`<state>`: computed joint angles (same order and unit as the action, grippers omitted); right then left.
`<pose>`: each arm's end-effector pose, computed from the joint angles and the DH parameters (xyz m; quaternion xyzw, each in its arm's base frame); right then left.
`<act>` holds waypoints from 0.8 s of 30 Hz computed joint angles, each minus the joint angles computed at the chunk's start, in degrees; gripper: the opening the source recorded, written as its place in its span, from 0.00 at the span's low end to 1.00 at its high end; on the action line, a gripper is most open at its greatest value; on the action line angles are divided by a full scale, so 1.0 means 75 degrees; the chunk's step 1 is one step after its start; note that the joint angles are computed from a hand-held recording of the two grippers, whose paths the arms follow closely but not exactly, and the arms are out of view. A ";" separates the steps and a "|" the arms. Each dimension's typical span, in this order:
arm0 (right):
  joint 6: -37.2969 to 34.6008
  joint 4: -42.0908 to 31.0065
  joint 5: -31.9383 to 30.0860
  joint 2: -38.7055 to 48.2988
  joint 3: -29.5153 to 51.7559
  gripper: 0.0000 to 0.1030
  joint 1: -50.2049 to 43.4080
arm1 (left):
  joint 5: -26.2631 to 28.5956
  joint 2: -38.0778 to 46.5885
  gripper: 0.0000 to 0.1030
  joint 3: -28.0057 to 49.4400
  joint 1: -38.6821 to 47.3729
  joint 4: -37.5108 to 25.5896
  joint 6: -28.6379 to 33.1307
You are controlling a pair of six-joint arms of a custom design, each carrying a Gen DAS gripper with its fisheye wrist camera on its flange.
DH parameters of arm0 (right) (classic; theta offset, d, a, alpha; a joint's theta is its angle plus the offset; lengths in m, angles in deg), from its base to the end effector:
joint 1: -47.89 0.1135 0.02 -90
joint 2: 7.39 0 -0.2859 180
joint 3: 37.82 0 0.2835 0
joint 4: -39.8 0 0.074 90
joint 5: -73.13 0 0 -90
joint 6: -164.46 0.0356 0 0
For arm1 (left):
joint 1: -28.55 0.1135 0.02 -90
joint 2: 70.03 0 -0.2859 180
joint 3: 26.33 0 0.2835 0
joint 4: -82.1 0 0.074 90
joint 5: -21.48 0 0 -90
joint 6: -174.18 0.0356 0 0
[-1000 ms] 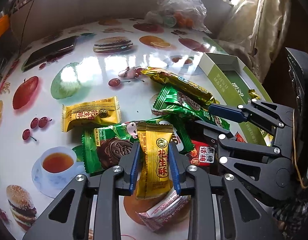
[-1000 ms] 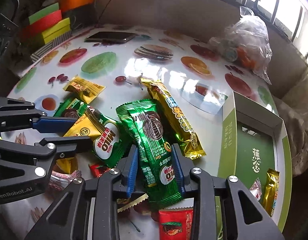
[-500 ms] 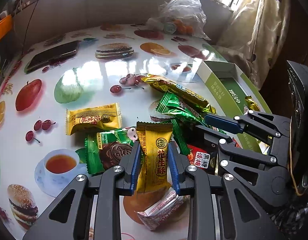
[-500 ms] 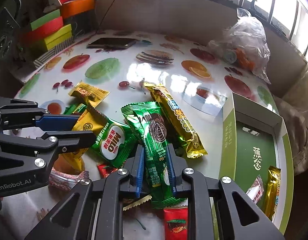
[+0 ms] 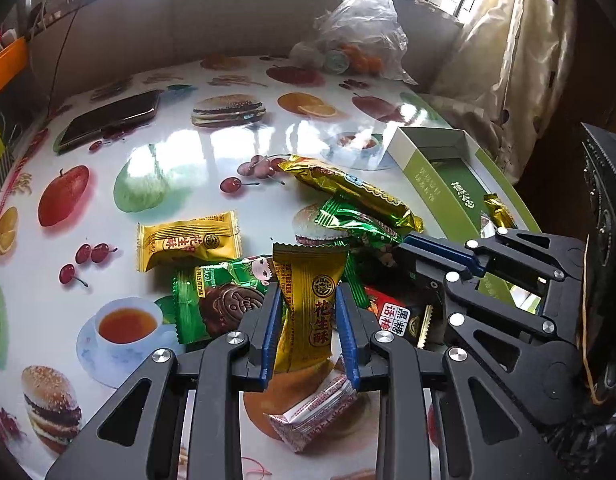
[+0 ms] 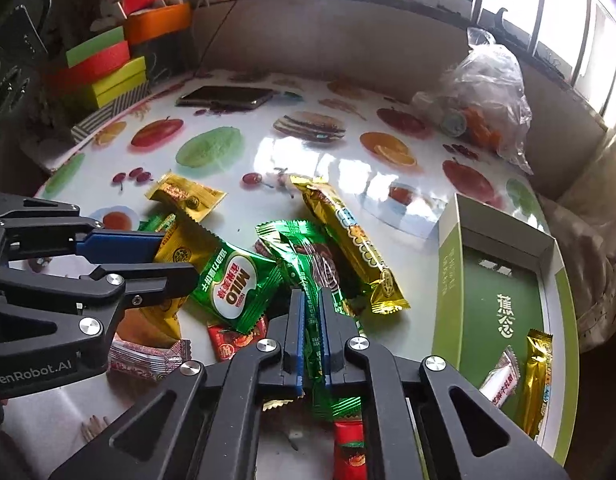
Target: Organize snacks
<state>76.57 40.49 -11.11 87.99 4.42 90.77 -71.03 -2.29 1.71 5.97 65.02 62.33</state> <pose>0.2102 0.1903 0.0846 -0.3142 0.8920 0.0790 0.3152 0.1759 -0.0715 0.1053 -0.0002 0.9581 -0.0886 0.2725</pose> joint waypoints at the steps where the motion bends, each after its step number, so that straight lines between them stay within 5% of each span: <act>1: -0.0001 -0.0001 0.0024 -0.0065 -0.0030 0.05 0.0006 | -0.0043 -0.0047 0.27 0.0009 -0.0036 -0.0049 -0.0017; 17: 0.0064 0.0047 -0.0066 -0.1081 -0.0576 0.01 -0.0062 | -0.0238 -0.0731 0.27 -0.0011 -0.0272 -0.0535 -0.0170; 22: 0.0218 -0.0165 -0.1314 -0.0812 -0.0446 0.13 -0.0751 | -0.0135 -0.0650 0.27 -0.0097 -0.0206 -0.0399 -0.0156; 24: 0.0169 -0.0236 -0.1355 -0.0621 -0.0337 0.25 -0.0759 | -0.0096 -0.0548 0.27 -0.0088 -0.0198 -0.0323 -0.0153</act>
<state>77.84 38.72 -21.27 83.34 1.89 85.08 -71.75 -6.40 1.05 4.49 62.60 61.18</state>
